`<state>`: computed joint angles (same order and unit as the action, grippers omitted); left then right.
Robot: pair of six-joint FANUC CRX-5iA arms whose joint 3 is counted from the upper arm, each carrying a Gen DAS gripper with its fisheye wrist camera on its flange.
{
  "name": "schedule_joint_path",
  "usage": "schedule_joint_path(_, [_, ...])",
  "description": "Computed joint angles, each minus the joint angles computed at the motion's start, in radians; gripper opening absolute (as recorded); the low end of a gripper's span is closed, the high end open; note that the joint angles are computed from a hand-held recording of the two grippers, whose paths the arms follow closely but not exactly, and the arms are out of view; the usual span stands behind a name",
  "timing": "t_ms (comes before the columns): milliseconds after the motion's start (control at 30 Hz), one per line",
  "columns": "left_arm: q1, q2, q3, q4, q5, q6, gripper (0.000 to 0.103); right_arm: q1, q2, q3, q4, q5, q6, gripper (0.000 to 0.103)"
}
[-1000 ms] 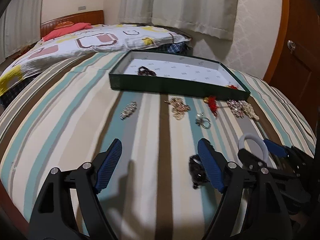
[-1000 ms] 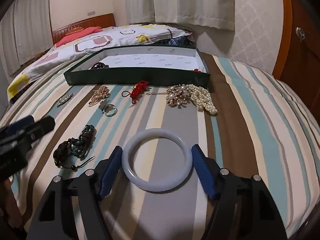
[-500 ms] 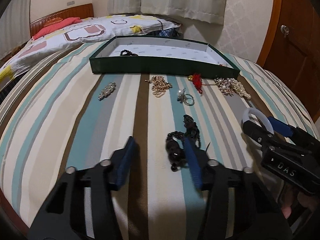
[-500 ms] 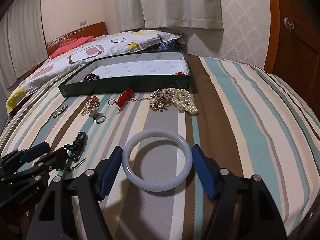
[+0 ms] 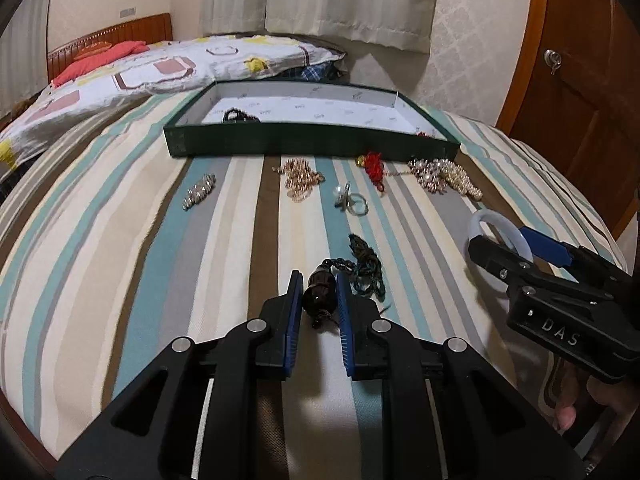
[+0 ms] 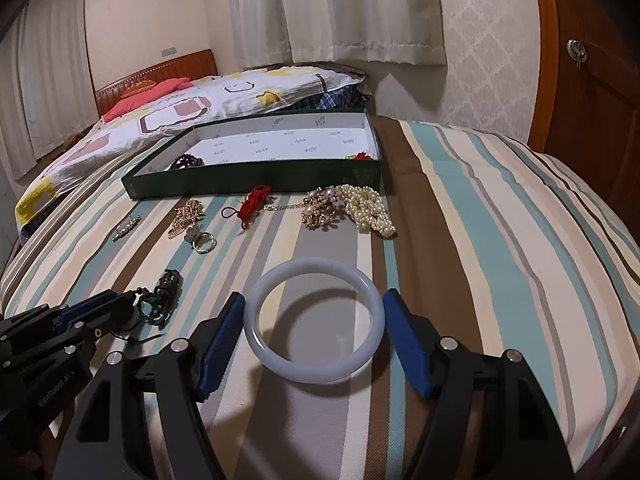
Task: Organize jewelry
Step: 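Grasp the black beaded necklace with the left tool while the right tool grips the bangle, then place the necklace and bangle in the box, opening both tools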
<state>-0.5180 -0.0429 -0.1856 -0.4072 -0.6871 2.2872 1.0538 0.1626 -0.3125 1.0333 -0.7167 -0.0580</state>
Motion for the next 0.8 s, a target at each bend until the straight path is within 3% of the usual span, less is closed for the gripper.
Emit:
schedule_joint_path(500, [-0.028,-0.032,0.056,-0.167,0.023,0.1,0.017,-0.015,-0.007,0.014,0.092,0.004,-0.03,0.069])
schedule_joint_path(800, [0.02,0.002,0.136,-0.184,0.063,0.116,0.017,-0.074,0.033,0.094,0.166,0.042,-0.019,0.069])
